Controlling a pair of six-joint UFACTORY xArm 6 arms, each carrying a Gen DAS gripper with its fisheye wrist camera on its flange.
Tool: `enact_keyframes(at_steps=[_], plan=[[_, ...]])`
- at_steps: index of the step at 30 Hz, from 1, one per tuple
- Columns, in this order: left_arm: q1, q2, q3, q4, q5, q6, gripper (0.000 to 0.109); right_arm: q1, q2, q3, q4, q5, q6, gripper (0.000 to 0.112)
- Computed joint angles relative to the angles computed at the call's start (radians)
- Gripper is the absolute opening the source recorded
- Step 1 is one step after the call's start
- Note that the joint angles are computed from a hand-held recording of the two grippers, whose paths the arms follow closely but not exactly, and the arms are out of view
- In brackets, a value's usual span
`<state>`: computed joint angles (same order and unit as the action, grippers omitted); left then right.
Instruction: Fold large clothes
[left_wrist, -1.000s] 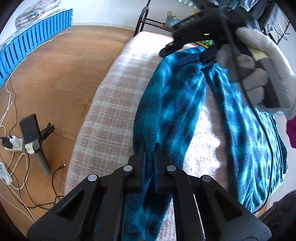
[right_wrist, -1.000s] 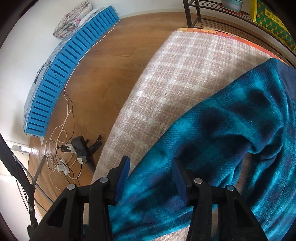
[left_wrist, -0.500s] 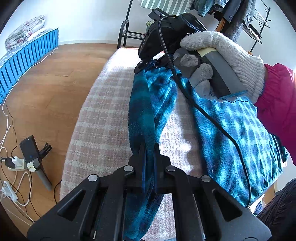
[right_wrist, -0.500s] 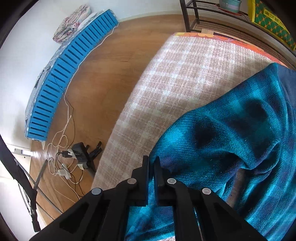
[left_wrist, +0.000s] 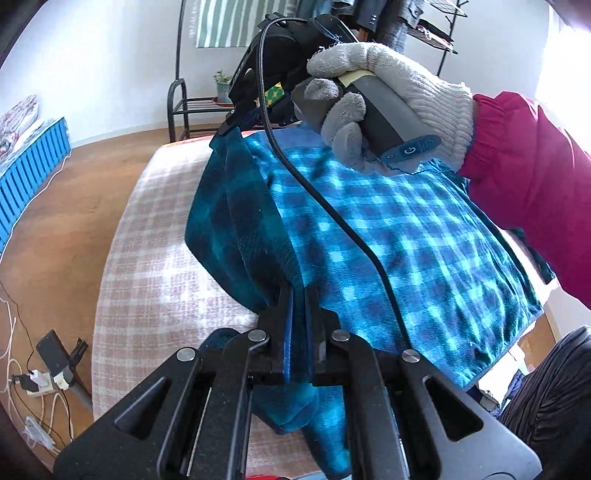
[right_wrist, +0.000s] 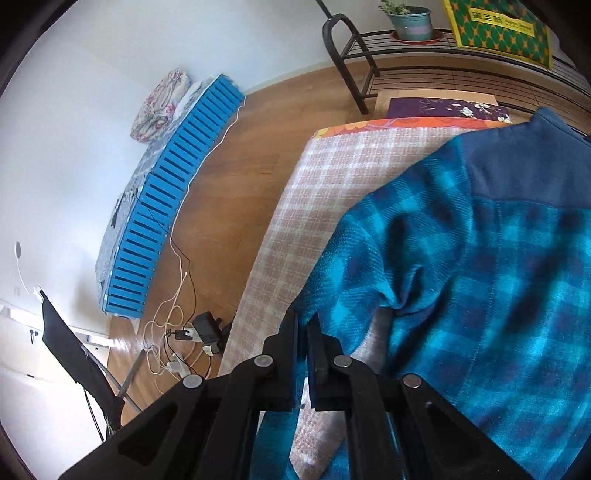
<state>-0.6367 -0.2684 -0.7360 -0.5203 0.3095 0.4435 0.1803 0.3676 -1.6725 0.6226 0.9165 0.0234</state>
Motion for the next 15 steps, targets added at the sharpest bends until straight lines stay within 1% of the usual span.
enact_keyframes(at_steps=[3, 5, 10, 11, 12, 13, 14, 15], plan=[[-0.056, 0.004, -0.015, 0.026, 0.018, -0.050, 0.003, -0.057, -0.100, 0.140, 0.064, -0.017, -0.052, 0.001], [-0.095, 0.005, -0.021, 0.051, 0.021, -0.082, 0.003, -0.092, -0.152, 0.227, 0.083, -0.034, -0.077, 0.001], [-0.194, 0.036, -0.044, 0.154, 0.028, -0.177, 0.003, -0.171, -0.208, 0.360, 0.098, -0.045, -0.114, 0.003], [-0.206, 0.046, -0.050, 0.177, 0.037, -0.201, 0.003, -0.181, -0.205, 0.375, 0.097, -0.040, -0.120, 0.006], [-0.214, 0.053, -0.056, 0.188, 0.049, -0.221, 0.003, -0.185, -0.205, 0.388, 0.077, -0.039, -0.109, 0.007], [-0.219, 0.056, -0.061, 0.185, 0.065, -0.234, 0.003, -0.188, -0.205, 0.402, 0.062, -0.039, -0.107, 0.011], [-0.219, 0.052, -0.061, 0.192, 0.082, -0.261, 0.003, -0.186, -0.212, 0.424, 0.046, -0.042, -0.106, 0.023], [-0.215, 0.044, -0.059, 0.207, 0.101, -0.296, 0.004, -0.187, -0.220, 0.438, 0.031, -0.044, -0.109, 0.030]])
